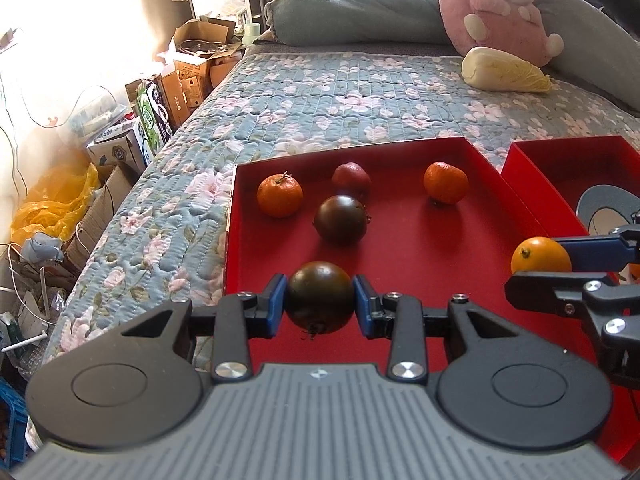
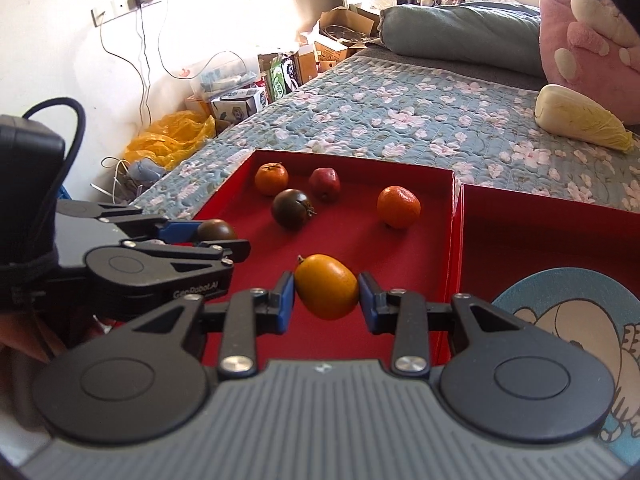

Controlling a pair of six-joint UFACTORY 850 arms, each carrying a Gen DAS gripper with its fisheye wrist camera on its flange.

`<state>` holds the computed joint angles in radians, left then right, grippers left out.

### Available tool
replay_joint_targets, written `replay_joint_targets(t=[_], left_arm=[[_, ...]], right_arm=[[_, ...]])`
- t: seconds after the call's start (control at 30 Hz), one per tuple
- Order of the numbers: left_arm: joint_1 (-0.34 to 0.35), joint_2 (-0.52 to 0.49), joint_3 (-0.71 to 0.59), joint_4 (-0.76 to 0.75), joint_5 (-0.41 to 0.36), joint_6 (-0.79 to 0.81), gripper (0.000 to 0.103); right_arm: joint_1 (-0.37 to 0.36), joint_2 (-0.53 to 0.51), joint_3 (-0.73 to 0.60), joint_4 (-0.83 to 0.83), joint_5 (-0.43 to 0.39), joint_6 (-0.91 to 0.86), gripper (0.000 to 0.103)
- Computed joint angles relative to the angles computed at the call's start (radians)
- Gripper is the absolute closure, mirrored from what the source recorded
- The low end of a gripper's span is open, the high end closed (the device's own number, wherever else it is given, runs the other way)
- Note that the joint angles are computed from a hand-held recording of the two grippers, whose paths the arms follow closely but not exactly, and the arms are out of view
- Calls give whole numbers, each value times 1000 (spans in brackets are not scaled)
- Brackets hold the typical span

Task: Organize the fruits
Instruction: 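Carry the yellow tomato in the right gripper over the blue plate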

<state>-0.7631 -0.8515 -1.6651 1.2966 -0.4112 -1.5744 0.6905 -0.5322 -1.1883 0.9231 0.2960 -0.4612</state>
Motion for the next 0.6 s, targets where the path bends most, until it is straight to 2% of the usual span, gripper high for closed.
replay_joint_targets(t=[0.33,0.6], left_arm=[[-11,22,29,94,-9,-103,62],[-31,39,49,154,-17,-169,62]], right_arm=[[10,86,116,-114,58,156,65],[11,150,206,-126,95,187,65]])
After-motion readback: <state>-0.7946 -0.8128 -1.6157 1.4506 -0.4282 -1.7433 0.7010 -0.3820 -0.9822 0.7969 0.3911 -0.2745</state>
